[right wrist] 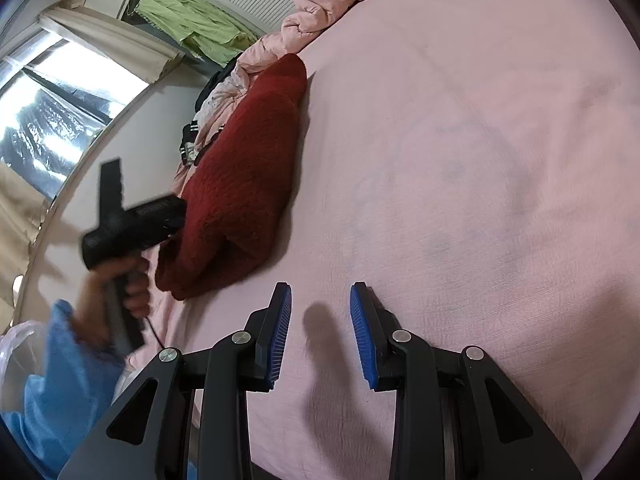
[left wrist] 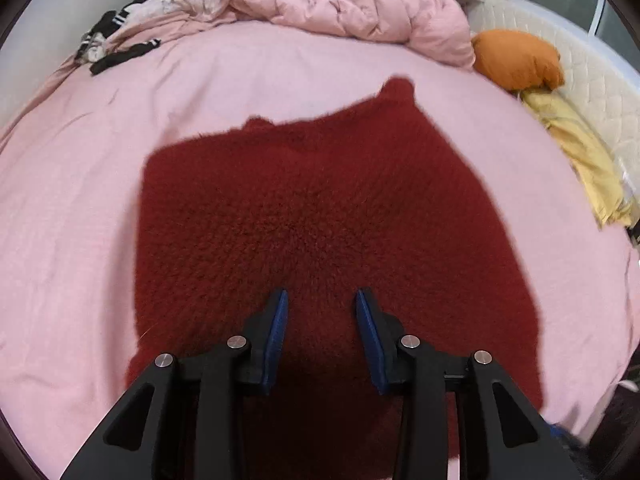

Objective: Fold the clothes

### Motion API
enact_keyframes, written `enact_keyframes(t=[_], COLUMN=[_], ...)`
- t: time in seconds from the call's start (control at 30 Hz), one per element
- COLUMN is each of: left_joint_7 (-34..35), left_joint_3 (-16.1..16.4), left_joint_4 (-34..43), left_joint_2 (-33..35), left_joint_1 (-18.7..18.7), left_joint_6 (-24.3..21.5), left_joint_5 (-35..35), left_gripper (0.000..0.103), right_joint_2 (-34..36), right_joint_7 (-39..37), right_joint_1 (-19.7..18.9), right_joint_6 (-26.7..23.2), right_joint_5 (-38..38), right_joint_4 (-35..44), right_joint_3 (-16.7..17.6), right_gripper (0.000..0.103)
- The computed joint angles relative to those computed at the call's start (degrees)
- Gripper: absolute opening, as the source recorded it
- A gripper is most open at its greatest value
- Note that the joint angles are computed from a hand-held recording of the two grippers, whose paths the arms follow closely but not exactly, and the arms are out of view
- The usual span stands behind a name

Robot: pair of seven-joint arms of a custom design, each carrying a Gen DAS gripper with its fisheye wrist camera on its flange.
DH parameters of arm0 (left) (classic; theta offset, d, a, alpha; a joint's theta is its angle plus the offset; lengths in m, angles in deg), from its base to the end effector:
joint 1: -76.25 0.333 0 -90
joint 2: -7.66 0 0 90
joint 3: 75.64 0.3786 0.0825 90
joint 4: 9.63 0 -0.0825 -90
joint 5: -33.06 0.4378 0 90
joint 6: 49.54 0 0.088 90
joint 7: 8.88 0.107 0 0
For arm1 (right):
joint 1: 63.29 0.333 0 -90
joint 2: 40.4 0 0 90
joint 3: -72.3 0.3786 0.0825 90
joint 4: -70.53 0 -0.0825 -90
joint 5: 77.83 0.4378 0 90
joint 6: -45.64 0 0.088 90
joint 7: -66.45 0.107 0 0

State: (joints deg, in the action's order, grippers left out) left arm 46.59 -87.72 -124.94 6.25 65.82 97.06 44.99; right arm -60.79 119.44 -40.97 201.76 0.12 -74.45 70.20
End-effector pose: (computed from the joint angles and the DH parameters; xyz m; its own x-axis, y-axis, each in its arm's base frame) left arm 0.5884 -0.2484 0.5684 0.0269 -0.9903 0.1363 -0.8358 -0.0971 -0.5403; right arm 0.4511 0.1267 0.4660 0.0756 -0.7145 -0.6955 -0.8506 0.3178 -0.4189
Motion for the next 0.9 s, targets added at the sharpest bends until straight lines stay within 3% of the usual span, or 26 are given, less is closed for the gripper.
enact_keyframes(t=[0.07, 0.1, 0.2, 0.33, 0.4, 0.47, 0.53, 0.6, 0.7, 0.8, 0.9], left_joint_7=[-3.3, -5.0, -0.1, 2.7, 3.6, 2.8, 0.3, -3.4, -9.4, -10.7, -9.9], left_joint_3=[-0.1, -0.8, 0.7, 0.3, 0.5, 0.4, -0.2, -1.9, -5.4, -6.7, -6.7], left_joint_4=[-2.6, -3.9, -6.6, -3.0, -2.8, -4.9, -7.9, -11.4, -16.3, -19.7, -22.1], left_joint_2=[-1.7, -2.5, -1.8, -0.4, -1.3, -3.9, -7.2, -11.0, -16.1, -17.6, -17.0], left_joint_1=[0.4, 1.3, 1.4, 1.4, 1.3, 1.6, 2.3, 3.8, 7.2, 8.3, 8.1], left_joint_6=[0.7, 0.8, 4.1, -1.1, -1.6, 0.1, 2.4, 4.4, 5.9, 6.4, 6.2], left_joint_5=[3.8, 5.7, 1.4, 0.6, -1.0, -1.8, -0.7, 2.6, 8.8, 9.2, 7.6], left_gripper=[0.041, 0.05, 0.052, 0.052, 0.051, 0.052, 0.067, 0.077, 0.08, 0.087, 0.089], right_joint_2=[0.0, 0.1, 0.1, 0.2, 0.3, 0.2, 0.0, -0.5, -1.2, -1.2, 1.5], right_joint_7=[0.0, -0.1, -0.1, 0.7, 1.3, 5.2, 11.4, 20.1, 32.7, 47.3, 52.6], right_joint_1=[0.0, 0.0, 0.1, 0.3, 0.6, 0.3, -0.3, -2.6, -8.8, -20.8, -24.7], right_joint_6=[0.2, 0.3, 0.5, 1.5, 2.2, 3.2, 4.3, 4.8, 6.4, 8.3, 7.7], right_joint_5=[0.0, 0.0, -0.1, -1.4, -2.4, -7.5, -14.9, -24.8, -42.8, -65.3, -74.3], right_joint_4=[0.0, 0.0, 0.1, 0.1, 0.1, 0.1, 0.0, -0.2, 0.3, 3.0, 7.3], right_joint_3=[0.1, 0.1, 0.3, 0.7, 0.8, 1.8, 3.1, 5.9, 13.5, 26.4, 31.3], right_gripper=[0.032, 0.032, 0.032, 0.032, 0.032, 0.032, 0.032, 0.032, 0.032, 0.032, 0.035])
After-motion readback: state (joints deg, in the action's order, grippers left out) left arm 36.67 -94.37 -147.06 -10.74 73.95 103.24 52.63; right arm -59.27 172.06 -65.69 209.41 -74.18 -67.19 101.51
